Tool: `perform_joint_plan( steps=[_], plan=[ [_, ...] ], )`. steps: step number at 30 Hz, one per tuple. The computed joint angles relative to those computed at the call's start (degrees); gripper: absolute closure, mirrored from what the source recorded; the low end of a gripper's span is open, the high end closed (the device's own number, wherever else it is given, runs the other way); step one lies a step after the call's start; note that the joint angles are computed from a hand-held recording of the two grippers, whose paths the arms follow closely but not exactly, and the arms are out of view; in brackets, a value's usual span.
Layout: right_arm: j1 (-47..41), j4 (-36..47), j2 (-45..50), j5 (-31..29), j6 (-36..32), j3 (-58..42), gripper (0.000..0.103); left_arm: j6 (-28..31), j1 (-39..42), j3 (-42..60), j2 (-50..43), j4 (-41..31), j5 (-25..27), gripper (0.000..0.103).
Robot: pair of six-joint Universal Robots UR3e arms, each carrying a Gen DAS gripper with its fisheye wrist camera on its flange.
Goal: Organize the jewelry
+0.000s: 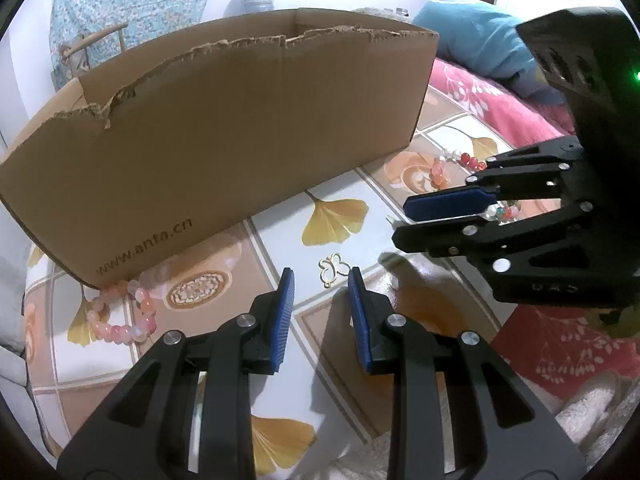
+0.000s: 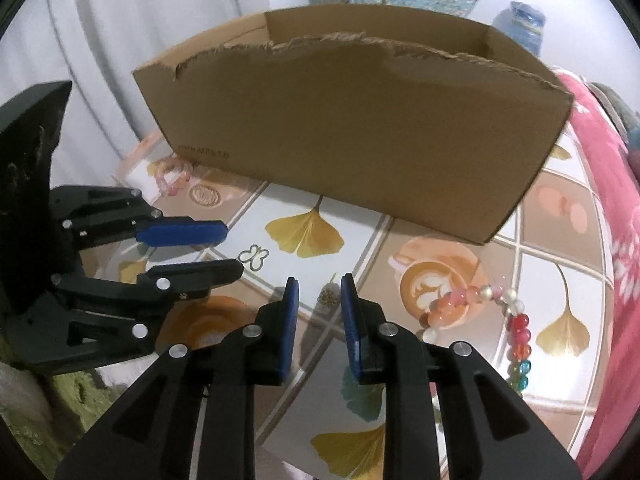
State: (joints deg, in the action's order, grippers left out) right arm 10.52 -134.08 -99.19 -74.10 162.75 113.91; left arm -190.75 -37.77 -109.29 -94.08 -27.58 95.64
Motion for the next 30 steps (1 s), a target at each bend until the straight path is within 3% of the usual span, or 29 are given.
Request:
perform_joint_plan(
  steps=[12, 30],
  plan=[
    [3.0, 6.1, 4.3, -3.2, -2.0, -6.4, 0.098, 1.6, 0.4, -1.2, 0.5, 1.1, -1.6, 0.077],
    [-2.2, 3.8, -1.5, 0.3, 0.4, 0.5, 0.098, 2.1, -1.5, 6.5, -3.6, -5.4, 1.3, 0.077]
  ],
)
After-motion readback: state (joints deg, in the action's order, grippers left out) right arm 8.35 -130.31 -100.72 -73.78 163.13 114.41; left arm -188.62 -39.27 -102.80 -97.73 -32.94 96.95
